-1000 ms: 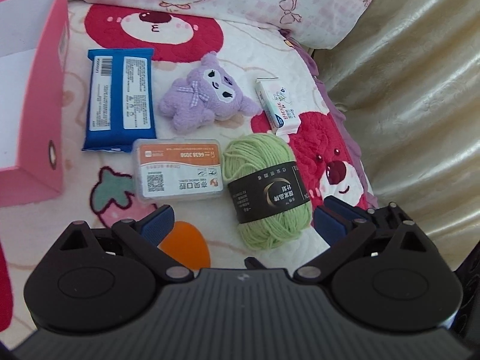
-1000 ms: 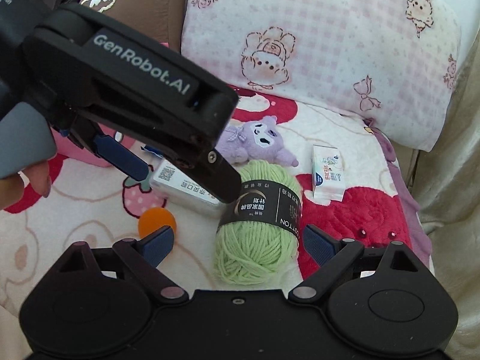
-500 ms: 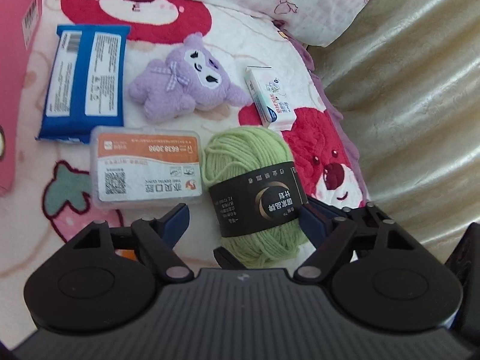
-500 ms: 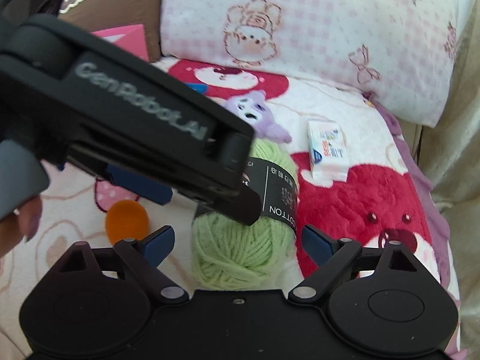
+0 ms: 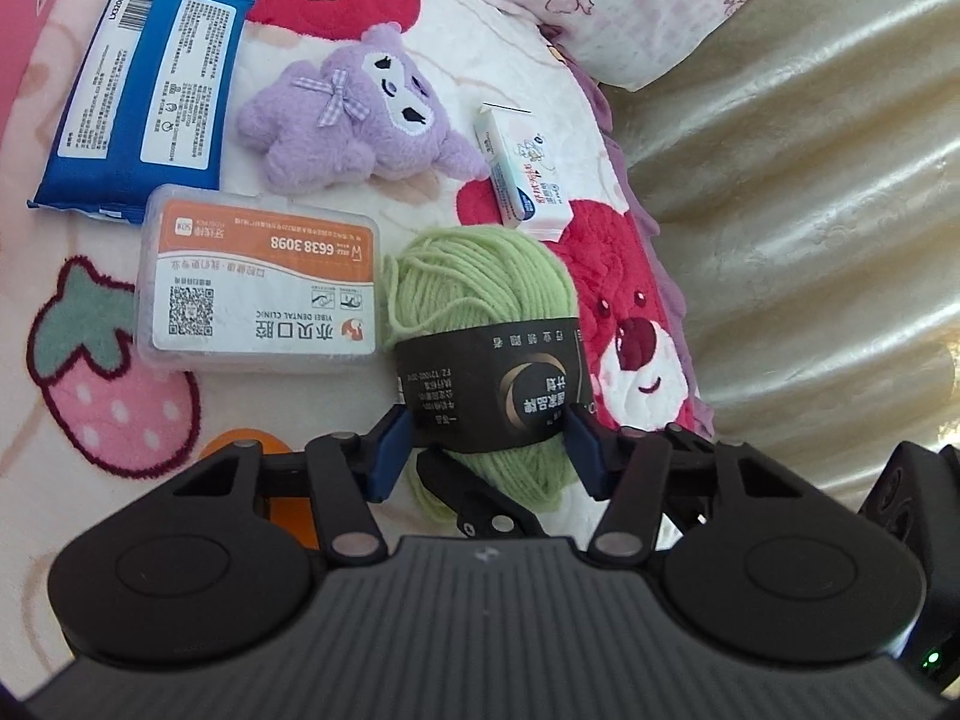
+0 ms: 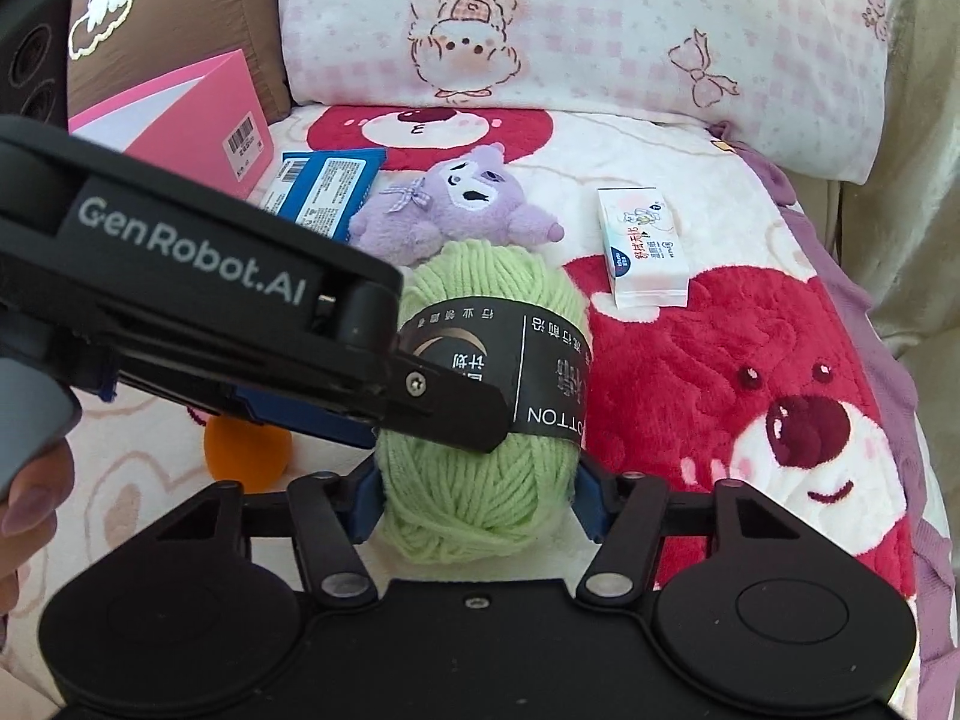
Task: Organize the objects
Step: 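Move the left gripper to the green yarn ball and close on it, then lift the yarn ball with the left gripper and carry it into the pink box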
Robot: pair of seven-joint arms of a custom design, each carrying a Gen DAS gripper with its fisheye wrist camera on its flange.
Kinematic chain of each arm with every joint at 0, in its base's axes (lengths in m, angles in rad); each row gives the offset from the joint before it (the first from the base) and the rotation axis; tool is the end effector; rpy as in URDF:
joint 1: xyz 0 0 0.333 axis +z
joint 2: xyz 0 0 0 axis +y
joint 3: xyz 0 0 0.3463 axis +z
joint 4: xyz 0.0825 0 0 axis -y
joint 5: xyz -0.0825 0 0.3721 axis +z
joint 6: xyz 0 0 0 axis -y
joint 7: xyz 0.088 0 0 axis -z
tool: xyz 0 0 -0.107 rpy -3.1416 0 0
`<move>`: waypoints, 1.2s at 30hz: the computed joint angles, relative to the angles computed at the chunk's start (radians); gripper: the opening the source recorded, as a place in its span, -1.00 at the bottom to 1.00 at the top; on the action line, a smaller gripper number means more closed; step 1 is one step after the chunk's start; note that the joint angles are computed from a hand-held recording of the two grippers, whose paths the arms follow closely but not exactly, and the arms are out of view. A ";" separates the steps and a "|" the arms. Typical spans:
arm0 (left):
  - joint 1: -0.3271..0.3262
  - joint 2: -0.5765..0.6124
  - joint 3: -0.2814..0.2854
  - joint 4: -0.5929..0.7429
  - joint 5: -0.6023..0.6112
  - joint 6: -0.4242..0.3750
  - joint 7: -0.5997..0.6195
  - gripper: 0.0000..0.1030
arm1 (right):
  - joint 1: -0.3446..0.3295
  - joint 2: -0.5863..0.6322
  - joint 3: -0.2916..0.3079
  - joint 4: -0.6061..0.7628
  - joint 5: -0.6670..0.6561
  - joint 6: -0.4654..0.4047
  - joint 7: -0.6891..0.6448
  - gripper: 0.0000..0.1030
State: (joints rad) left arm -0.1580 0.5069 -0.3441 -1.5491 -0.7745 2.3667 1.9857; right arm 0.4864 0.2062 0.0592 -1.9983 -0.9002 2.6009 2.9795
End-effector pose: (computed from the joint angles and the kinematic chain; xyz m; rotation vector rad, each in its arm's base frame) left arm 0.6520 -0.3137 0.4414 1.4713 -2.1253 1.0182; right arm 0.5212 0.3328 0.4307 -1.6683 1.9774 -0.6831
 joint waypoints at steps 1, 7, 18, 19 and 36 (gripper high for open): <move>0.001 -0.003 -0.001 -0.002 -0.001 -0.002 0.003 0.00 | 0.001 -0.003 0.001 0.001 0.004 -0.004 0.000 0.22; 0.006 -0.027 0.005 -0.010 0.000 -0.021 0.009 -0.03 | 0.007 -0.016 0.009 0.004 0.015 -0.009 0.025 0.18; 0.026 -0.079 0.029 -0.012 0.008 -0.100 0.009 -0.03 | 0.031 -0.023 0.031 0.055 0.048 -0.072 0.014 0.17; 0.029 -0.086 0.031 -0.014 0.007 -0.108 0.010 -0.03 | 0.033 -0.024 0.033 0.061 0.054 -0.079 0.009 0.17; 0.066 -0.218 0.100 -0.043 0.064 -0.229 -0.054 -0.03 | 0.058 -0.017 0.063 0.174 0.216 -0.067 -0.131 0.17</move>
